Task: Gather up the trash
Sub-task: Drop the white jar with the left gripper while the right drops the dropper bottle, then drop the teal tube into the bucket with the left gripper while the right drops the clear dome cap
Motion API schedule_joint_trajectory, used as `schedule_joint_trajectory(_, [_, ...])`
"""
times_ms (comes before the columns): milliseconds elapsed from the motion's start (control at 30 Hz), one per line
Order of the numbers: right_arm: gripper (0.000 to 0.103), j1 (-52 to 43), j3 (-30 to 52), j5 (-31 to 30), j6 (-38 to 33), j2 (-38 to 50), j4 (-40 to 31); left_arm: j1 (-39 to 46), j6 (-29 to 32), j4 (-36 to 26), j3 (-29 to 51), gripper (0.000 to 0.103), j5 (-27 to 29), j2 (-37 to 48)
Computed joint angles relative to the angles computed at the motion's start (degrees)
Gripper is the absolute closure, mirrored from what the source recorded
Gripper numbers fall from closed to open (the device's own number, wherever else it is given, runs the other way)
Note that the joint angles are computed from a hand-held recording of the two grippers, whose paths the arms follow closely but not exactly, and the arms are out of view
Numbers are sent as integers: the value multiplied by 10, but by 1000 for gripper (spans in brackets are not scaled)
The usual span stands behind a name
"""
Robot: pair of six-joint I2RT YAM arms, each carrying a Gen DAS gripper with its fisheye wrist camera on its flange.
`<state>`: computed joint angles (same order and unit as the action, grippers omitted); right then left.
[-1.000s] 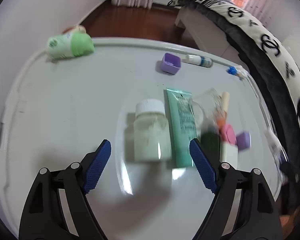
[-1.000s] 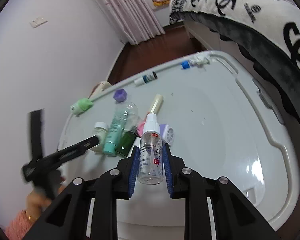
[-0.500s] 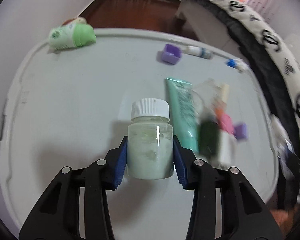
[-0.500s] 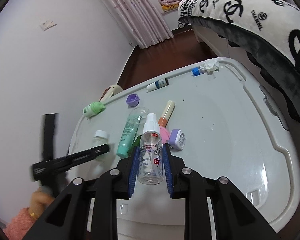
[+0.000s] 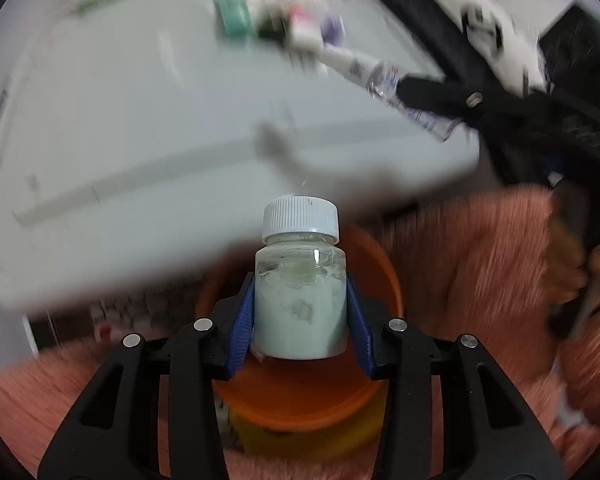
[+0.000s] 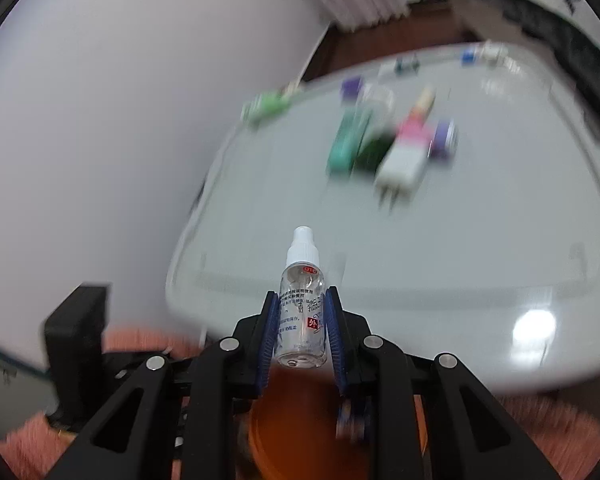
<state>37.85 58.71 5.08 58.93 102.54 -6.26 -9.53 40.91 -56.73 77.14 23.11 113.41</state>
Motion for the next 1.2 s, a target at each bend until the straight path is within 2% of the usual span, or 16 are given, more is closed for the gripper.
schedule_joint_trajectory(100, [79, 41, 5, -18, 26, 13, -33, 1, 23, 16, -53, 62, -27, -3])
schedule_joint_trajectory(200, [77, 72, 24, -15, 49, 44, -75, -3, 16, 52, -91, 61, -56, 1])
schedule_joint_trajectory(300, [41, 94, 56, 4, 59, 87, -133, -9, -9, 79, -100, 57, -99, 19])
schedule_joint_trajectory(333, [43, 99, 59, 9, 64, 92, -137, -7, -15, 86, -100, 49, -102, 20])
schedule_joint_trajectory(400, [43, 97, 51, 5, 80, 93, -129, 8, -16, 70, -82, 39, -82, 25])
schedule_joint_trajectory(567, [43, 98, 39, 26, 96, 77, -128, 27, -29, 59, -69, 38, -55, 21])
schedule_joint_trajectory(767, [43, 81, 45, 37, 83, 54, -141, 22, -65, 57, -38, 38, -35, 17])
schedule_joint_trajectory(933, [37, 51, 73, 74, 48, 32, -171, 3, -118, 73, 35, 26, -4, 10])
schedule_joint_trajectory(967, [36, 41, 83, 83, 36, 29, -175, 0, -132, 84, 52, 25, 4, 11])
schedule_joint_trajectory(1100, [34, -16, 148, 122, -26, 53, -181, -12, -208, 211, 106, 22, 0, 17])
schedule_joint_trajectory(1200, [34, -71, 221, 111, -68, 106, -185, -6, -256, 241, 171, 22, -9, 65])
